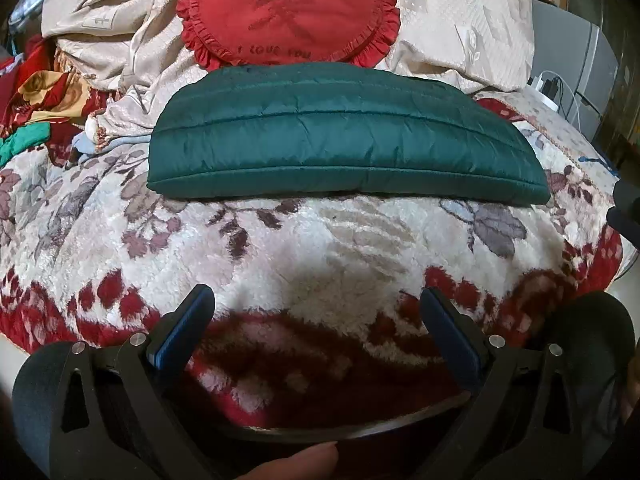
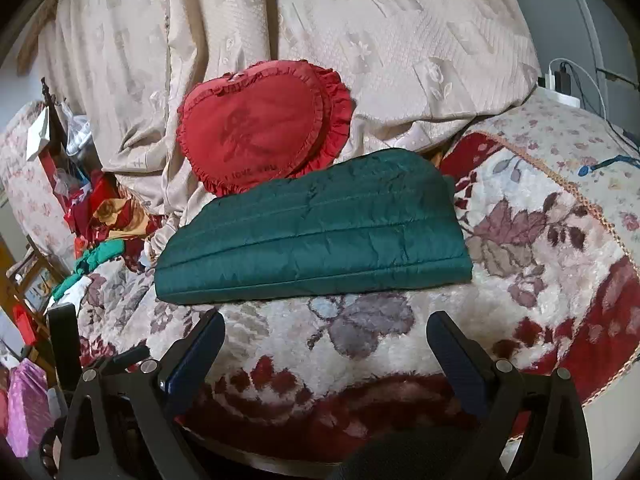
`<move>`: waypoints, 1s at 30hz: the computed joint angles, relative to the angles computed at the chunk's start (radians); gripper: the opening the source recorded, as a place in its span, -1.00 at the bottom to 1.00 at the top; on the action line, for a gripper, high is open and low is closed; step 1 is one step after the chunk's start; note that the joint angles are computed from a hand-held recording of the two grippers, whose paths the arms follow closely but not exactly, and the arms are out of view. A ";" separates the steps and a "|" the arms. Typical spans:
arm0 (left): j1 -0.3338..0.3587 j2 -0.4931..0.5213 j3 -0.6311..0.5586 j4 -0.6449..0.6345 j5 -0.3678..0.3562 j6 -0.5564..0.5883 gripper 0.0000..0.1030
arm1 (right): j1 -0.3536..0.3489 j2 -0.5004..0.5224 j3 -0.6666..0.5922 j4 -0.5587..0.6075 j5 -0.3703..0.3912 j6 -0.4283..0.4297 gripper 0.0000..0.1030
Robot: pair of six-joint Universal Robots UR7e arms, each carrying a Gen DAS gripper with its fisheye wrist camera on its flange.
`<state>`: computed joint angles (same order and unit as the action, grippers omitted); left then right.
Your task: Fold large clothes
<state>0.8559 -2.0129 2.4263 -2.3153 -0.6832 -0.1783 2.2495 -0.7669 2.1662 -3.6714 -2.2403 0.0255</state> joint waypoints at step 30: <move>-0.001 0.004 0.006 0.010 -0.002 -0.010 0.99 | -0.004 -0.007 0.018 -0.027 0.017 0.004 0.94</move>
<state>0.8553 -2.0087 2.4321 -2.3050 -0.6853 -0.1887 2.2457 -0.7740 2.1843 -3.6983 -2.2235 0.0300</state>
